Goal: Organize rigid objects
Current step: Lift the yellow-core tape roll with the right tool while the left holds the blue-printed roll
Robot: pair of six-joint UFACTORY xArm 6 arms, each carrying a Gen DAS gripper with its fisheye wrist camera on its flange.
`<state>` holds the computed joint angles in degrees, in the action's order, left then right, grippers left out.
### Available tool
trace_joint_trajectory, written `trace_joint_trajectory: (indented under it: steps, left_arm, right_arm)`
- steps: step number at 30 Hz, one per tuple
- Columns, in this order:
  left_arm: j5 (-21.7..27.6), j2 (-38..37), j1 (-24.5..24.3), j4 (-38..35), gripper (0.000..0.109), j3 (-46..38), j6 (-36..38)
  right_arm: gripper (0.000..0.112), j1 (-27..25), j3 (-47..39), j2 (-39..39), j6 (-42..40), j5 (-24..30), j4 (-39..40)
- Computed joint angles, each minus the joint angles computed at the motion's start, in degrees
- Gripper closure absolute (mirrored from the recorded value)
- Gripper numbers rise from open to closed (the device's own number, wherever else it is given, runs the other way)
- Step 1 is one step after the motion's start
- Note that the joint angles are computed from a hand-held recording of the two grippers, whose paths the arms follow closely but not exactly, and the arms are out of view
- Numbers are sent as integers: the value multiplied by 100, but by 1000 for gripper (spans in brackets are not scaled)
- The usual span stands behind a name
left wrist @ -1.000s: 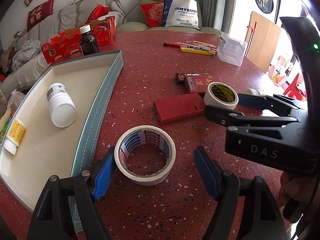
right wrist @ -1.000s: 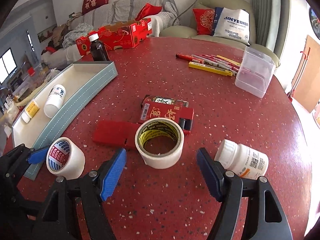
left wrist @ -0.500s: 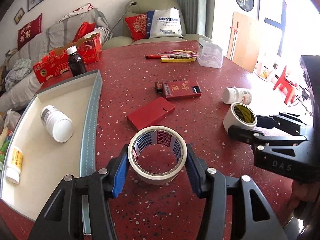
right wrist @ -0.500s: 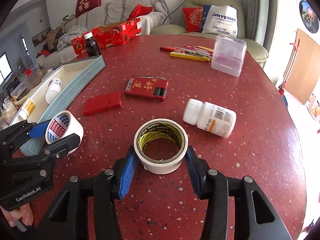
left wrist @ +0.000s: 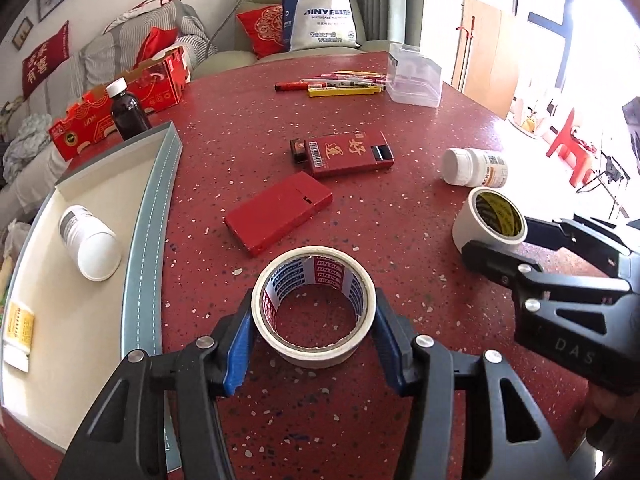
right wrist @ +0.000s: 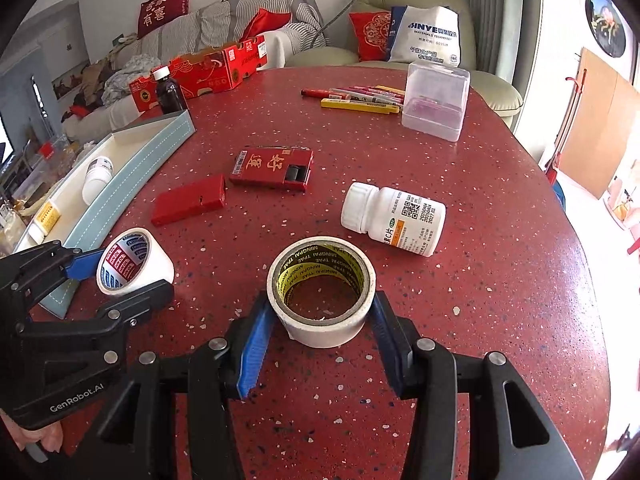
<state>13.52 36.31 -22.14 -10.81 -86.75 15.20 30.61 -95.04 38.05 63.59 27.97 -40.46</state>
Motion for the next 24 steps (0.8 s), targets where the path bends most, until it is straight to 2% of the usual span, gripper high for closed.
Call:
trace_joint_trajectory:
  steps: [14, 20, 24]
  left_arm:
    - [-29, -1, -2, -418, 52, 13, 184]
    - [-102, -55, 15, -278, 52, 105, 9]
    - [-250, -109, 7, -489, 52, 195, 136]
  right_arm:
    - [62, 95, -306, 161, -82, 401, -47]
    - [62, 112, -344, 177, -70, 476, -98]
    - [62, 127, -342, 164, 18, 537, -187]
